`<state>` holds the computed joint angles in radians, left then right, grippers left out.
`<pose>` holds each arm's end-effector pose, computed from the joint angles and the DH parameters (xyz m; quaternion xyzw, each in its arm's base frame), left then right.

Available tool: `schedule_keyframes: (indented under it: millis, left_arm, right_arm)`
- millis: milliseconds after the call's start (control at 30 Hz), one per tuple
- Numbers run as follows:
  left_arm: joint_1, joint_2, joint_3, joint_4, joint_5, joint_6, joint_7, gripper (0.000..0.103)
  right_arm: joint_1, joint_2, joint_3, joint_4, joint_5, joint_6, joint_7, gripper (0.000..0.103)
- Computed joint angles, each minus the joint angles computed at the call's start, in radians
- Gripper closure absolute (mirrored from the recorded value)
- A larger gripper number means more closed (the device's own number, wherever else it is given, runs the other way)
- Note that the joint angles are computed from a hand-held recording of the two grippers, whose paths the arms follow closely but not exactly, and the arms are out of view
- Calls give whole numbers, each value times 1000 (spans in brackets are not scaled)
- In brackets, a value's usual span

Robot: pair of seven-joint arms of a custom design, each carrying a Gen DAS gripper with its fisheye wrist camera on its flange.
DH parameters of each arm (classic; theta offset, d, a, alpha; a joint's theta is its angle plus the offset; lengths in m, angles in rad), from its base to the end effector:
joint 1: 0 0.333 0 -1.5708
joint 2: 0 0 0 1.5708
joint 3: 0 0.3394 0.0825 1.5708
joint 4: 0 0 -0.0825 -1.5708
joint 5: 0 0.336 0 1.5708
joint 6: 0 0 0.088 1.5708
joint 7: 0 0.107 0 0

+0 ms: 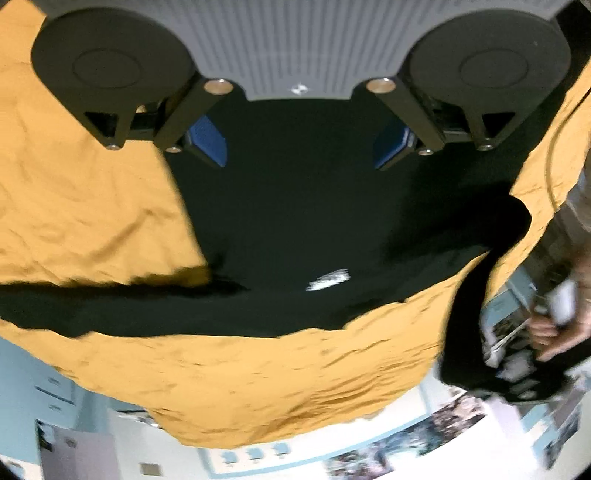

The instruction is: Fold small clothes

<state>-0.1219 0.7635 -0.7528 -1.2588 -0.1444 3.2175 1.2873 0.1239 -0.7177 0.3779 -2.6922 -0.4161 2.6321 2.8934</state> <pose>0.6436 -0.3739 0.5667 0.5781 -0.5154 0.6303 0.0541 0.2707 0.1852 0.5338 -0.4616 0.7994 -0.2397 0.3007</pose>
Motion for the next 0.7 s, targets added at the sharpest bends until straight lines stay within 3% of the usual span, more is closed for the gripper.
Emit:
schedule_keyframes:
  millis: [133,200,300,367,400,433,467,500,567,600,700]
  left_arm:
    - [-209,135,172,271,28,-305,-19,80]
    - [-224,175,142,336,-3,-385,24,80]
    - [-172,174,51,347,-9,-411,155,69]
    - [-92,124,-5,263,-24,-350,255,47]
    - [-58,67,0,176,-100,-293,330,42]
    - [-39,-14,41,89,-247,-275,443,34]
    - [-15,-80,66,1,-349,-213,538,31]
    - [-21,-160,125,-86,-522,-184,673,31]
    - [3,-279,165,-261,-657,-94,772,31]
    - [32,-303,180,-314,-619,-76,717,31]
    - [201,-310,113,-460,-245,-12,307,31]
  right_arm:
    - [1,-57,-29,-47,25,-40,11,21]
    - [4,-79,-37,-65,37,-49,12,21]
    - [-10,-77,-44,-74,31,-18,2,21]
    - [-32,-76,-50,-82,18,44,1,21]
    - [-46,-69,-62,-91,12,96,-6,21]
    - [-64,-58,-74,-100,8,160,-15,21]
    - [-87,-39,-85,-108,9,232,-22,21]
    - [-124,-7,-89,-114,7,324,-25,21]
    - [-223,88,-69,-110,8,504,-23,23]
    - [-264,147,-56,-95,19,566,-24,26]
    - [-297,354,-58,-14,88,653,-22,34]
